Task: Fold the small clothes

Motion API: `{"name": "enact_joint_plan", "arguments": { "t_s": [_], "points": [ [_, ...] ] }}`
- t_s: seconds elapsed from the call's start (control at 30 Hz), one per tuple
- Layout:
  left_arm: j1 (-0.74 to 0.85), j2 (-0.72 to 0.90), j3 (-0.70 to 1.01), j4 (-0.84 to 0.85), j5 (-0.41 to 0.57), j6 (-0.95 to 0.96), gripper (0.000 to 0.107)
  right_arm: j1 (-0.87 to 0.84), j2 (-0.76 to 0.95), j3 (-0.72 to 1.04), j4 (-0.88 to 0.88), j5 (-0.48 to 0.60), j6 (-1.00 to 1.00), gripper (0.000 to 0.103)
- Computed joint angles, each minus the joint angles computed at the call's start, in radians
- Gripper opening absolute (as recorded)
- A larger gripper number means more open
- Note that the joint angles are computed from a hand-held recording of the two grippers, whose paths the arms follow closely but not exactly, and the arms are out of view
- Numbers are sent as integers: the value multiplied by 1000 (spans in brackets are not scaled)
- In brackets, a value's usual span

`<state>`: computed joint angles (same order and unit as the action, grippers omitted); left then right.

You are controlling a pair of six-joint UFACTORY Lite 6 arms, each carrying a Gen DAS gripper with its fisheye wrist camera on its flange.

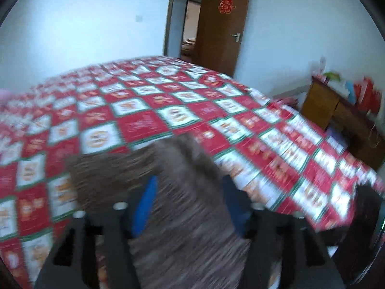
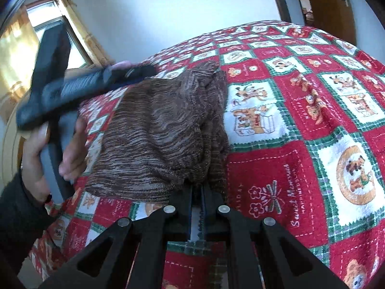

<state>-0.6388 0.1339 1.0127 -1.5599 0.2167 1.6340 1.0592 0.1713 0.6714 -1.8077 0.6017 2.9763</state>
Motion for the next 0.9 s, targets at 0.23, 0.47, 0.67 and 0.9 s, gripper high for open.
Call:
{"name": "enact_joint_plan", "arguments": {
  "t_s": [0.23, 0.47, 0.67, 0.9],
  "points": [
    [197, -144, -305, -376, 100, 460, 78, 102, -114, -55, 204, 185, -79, 64],
    [232, -57, -306, -335, 161, 394, 87, -185, -13, 169, 60, -44, -243, 61],
    [277, -20, -292, -169, 193, 211, 96, -321, 264, 483, 407, -128, -703, 4],
    [201, -58, -332, -185, 90, 229, 102, -313, 238, 415, 458, -93, -752, 5]
  ]
}}
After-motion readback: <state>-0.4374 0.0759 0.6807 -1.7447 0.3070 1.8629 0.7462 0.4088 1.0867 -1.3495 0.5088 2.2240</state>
